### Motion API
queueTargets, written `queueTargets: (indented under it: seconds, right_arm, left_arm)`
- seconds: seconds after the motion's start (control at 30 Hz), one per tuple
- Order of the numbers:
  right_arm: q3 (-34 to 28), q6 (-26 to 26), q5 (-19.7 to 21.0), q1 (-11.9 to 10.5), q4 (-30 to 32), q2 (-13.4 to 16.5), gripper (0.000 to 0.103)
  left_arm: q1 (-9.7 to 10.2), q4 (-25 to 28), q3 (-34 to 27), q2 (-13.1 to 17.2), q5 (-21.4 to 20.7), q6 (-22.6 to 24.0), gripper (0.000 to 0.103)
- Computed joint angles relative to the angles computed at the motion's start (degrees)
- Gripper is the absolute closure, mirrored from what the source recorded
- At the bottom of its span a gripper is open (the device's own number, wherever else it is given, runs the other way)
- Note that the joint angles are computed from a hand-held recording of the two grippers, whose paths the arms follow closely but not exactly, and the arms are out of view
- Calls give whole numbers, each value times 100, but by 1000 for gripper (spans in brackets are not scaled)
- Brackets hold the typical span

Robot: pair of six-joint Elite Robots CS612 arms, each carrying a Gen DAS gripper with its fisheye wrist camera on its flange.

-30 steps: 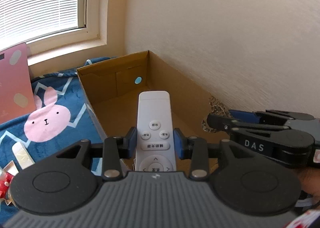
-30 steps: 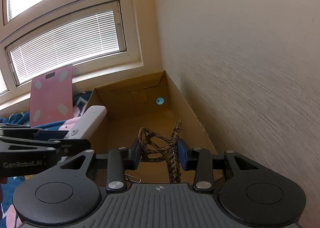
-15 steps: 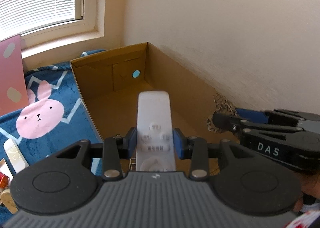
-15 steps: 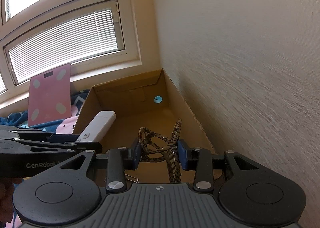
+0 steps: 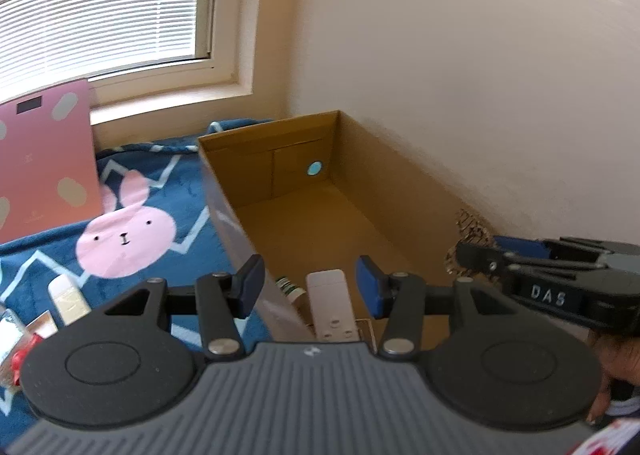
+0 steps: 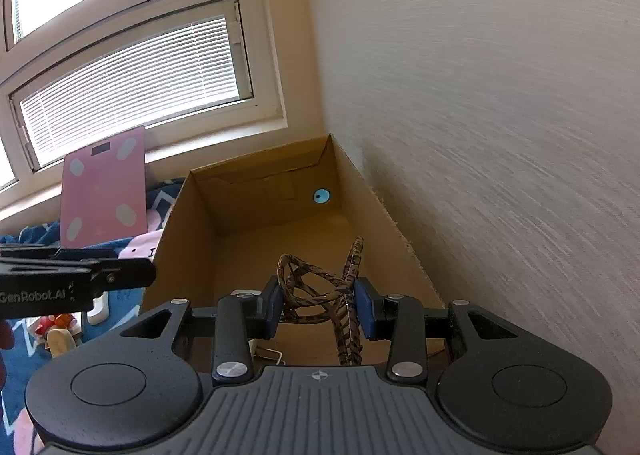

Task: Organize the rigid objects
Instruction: 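Open the left gripper to drop the remote while the right gripper releases the cord into the box, then withdraw both tools from the box back toward the remaining objects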

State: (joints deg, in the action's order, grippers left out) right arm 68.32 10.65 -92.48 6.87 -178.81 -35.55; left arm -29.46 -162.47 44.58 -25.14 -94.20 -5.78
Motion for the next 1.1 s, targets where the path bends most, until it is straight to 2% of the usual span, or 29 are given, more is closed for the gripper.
queueTargets:
  seconds: [0.4, 0.53, 0.57, 0.67, 0.7, 0.93, 1.1]
  right_arm:
    - [-127, -60, -68, 57, 125, 69, 68]
    - [-170, -53, 53, 47, 85, 111, 68]
    - [-172, -31, 65, 47, 89, 113, 66]
    - [-147, 33, -64, 81, 17, 108, 41]
    - [-122, 29, -106, 96, -26, 98, 39]
    - [97, -27, -376, 249, -66, -50, 38]
    - [307, 37, -392, 379, -144, -176, 36]
  left_arm:
    - [9, -138, 223, -91, 123, -30, 58]
    - [19, -203, 294, -120, 190, -83, 57]
    - [27, -209, 310, -129, 196, -98, 57]
    - [49, -305, 457, -197, 255, -143, 53]
    - [59, -346, 524, -228, 275, -159, 52]
    - [128, -671, 1139, -519, 435, -315, 42]
    - [170, -1014, 1705, -790, 682, -420, 33]
